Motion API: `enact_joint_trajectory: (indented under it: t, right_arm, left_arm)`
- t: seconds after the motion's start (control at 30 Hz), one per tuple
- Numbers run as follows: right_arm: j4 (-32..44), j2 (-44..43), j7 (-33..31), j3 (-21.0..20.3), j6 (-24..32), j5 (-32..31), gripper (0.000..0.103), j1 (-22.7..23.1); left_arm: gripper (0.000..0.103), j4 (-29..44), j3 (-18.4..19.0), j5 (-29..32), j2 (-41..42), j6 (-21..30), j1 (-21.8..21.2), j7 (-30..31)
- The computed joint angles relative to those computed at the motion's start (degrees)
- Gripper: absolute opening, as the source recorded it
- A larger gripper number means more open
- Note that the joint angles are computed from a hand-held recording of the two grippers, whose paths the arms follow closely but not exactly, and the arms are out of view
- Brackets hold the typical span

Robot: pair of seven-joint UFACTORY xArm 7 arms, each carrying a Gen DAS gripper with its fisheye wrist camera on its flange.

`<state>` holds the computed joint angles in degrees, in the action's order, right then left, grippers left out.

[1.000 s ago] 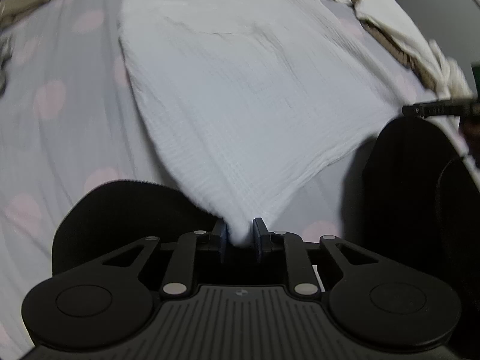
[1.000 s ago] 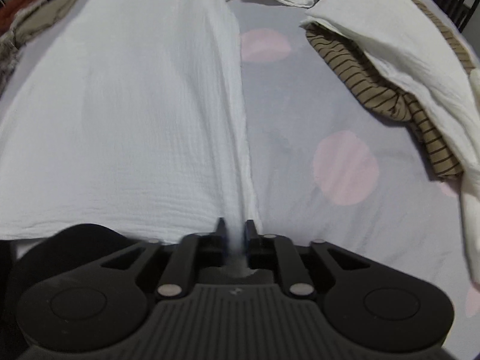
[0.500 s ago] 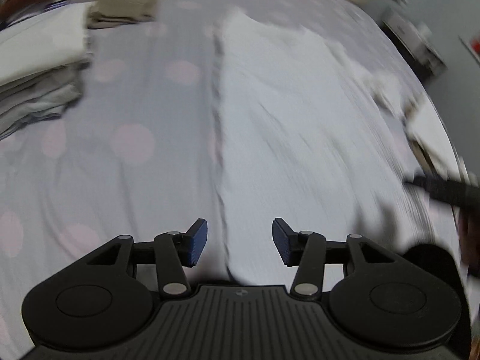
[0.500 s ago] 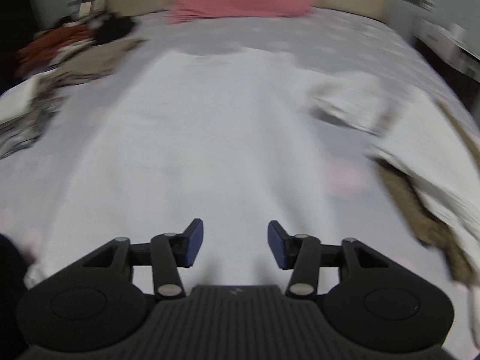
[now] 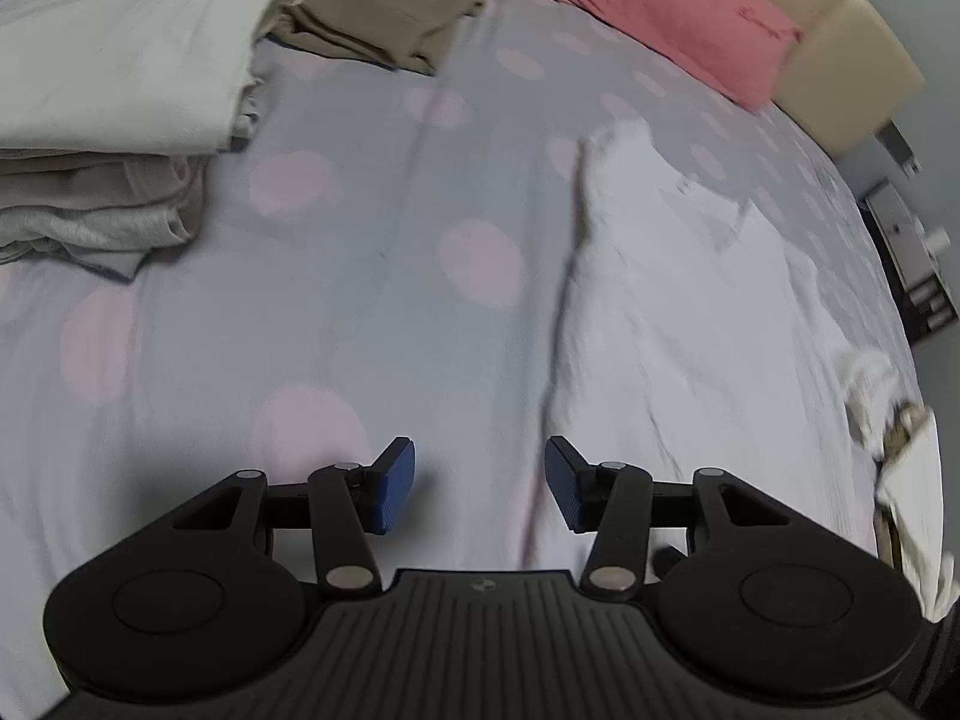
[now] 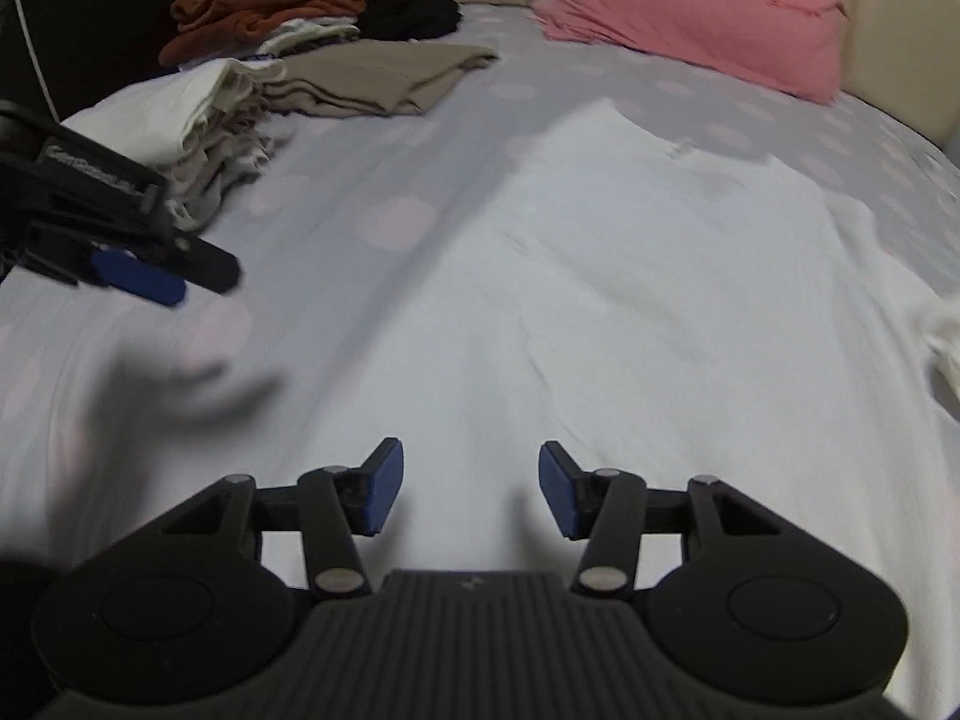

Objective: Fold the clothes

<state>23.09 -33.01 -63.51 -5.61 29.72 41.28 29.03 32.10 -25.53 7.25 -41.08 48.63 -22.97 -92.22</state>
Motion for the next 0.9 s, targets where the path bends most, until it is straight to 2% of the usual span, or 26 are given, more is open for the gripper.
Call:
enact_joint_trajectory:
  t: [0.13, 0.23, 0.33, 0.37, 0.4, 0.47, 0.5, 0.67, 0.77, 0.83, 0.9]
  right_arm:
    - [4.2, 10.6, -1.7, 3.0, -13.1, 11.5, 0.053, 9.0]
    - [10.3, 19.9, -10.3, 3.1, -20.8, 25.1, 0.054, 15.3]
    - [14.8, 27.8, -16.8, 5.6, -25.0, 31.7, 0.052, 16.0]
    - [15.6, 29.6, -18.6, 6.2, -25.7, 33.2, 0.041, 15.5]
    - [16.5, 30.7, -22.0, 6.3, -25.0, 36.8, 0.023, 14.7]
    - [17.9, 31.1, -28.7, 5.6, -20.3, 44.6, 0.009, 11.8]
    - [18.2, 30.9, -29.0, 5.0, -17.0, 45.8, 0.009, 10.0]
    - [20.9, 30.7, -19.6, -0.6, 6.1, 43.3, 0.009, -1.3]
    - [25.9, 34.5, -12.0, -3.6, 19.8, 44.4, 0.009, -8.2]
    - [29.5, 38.3, -7.2, -4.8, 25.4, 48.4, 0.009, -12.4]
    - [32.6, 42.3, -3.6, -5.0, 27.4, 51.1, 0.009, -15.8]
  left_arm:
    - [0.046, -4.2, 2.5, 1.0, -2.5, -2.9, 1.7, 1.2]
    - [0.046, -6.1, 4.2, 1.8, -2.8, -5.8, 3.5, 3.3]
    - [0.046, -6.5, 5.3, 2.6, -1.0, -8.8, 5.4, 6.1]
    - [0.046, -6.3, 5.7, 3.0, 0.5, -10.2, 6.2, 7.2]
    - [0.046, -6.1, 6.1, 3.3, 2.0, -11.6, 6.9, 8.2]
    - [0.046, -4.8, 6.2, 4.5, 5.9, -14.5, 8.8, 9.8]
    - [0.046, -3.9, 6.2, 5.4, 8.5, -16.2, 9.9, 10.5]
    - [0.046, 2.4, 5.5, 11.5, 21.6, -24.4, 15.2, 8.9]
    - [0.046, 5.6, 5.9, 14.7, 27.5, -27.8, 16.5, 3.9]
    - [0.046, 8.8, 5.9, 18.2, 31.1, -27.2, 16.5, 1.4]
    - [0.046, 12.8, 6.1, 21.0, 35.0, -24.8, 15.4, 0.5]
